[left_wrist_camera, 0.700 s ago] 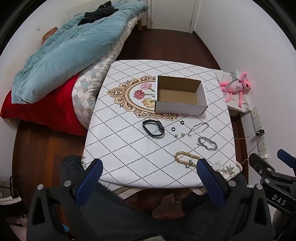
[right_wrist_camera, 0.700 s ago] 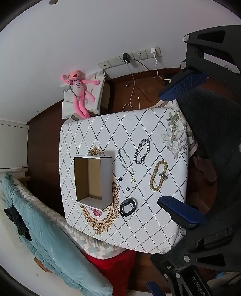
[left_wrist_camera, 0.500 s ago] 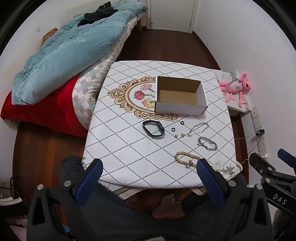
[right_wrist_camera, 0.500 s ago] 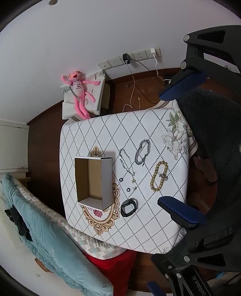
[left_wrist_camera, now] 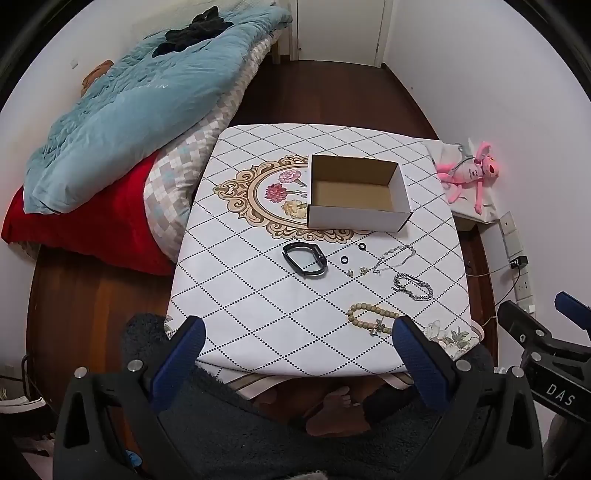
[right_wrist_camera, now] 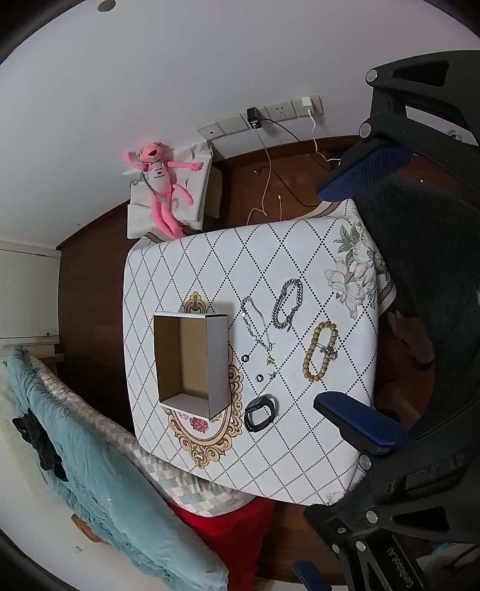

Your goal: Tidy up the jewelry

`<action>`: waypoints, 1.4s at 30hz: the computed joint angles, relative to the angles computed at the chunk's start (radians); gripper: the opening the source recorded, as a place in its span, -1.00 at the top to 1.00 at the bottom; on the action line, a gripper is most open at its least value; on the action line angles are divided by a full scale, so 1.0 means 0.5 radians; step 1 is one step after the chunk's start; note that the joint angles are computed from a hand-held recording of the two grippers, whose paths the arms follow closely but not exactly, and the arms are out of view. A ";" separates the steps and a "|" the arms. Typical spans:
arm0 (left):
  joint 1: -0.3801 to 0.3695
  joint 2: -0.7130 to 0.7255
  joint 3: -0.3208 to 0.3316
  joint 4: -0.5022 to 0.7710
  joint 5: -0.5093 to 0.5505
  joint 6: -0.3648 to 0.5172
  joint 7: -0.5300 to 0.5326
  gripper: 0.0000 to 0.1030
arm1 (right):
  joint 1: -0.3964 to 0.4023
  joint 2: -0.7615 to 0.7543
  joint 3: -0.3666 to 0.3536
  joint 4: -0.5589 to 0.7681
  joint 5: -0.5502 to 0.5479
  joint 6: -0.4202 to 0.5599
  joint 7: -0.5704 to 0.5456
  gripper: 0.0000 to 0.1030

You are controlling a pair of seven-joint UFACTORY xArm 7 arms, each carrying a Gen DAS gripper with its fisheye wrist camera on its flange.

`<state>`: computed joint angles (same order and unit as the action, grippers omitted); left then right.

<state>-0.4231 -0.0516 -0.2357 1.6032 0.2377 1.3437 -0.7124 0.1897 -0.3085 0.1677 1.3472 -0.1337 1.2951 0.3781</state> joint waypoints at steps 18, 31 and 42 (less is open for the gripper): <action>-0.016 0.016 -0.001 0.020 0.018 -0.005 -0.002 -1.00 | 0.002 0.004 0.007 0.041 -0.030 0.016 0.020 -1.00; -0.023 0.031 -0.008 0.052 0.030 0.009 -0.012 -1.00 | 0.000 0.006 0.008 0.048 -0.035 0.015 0.023 -1.00; -0.036 0.043 0.004 0.092 0.041 0.021 -0.015 -1.00 | 0.000 0.011 0.008 0.058 -0.035 0.018 0.019 -1.00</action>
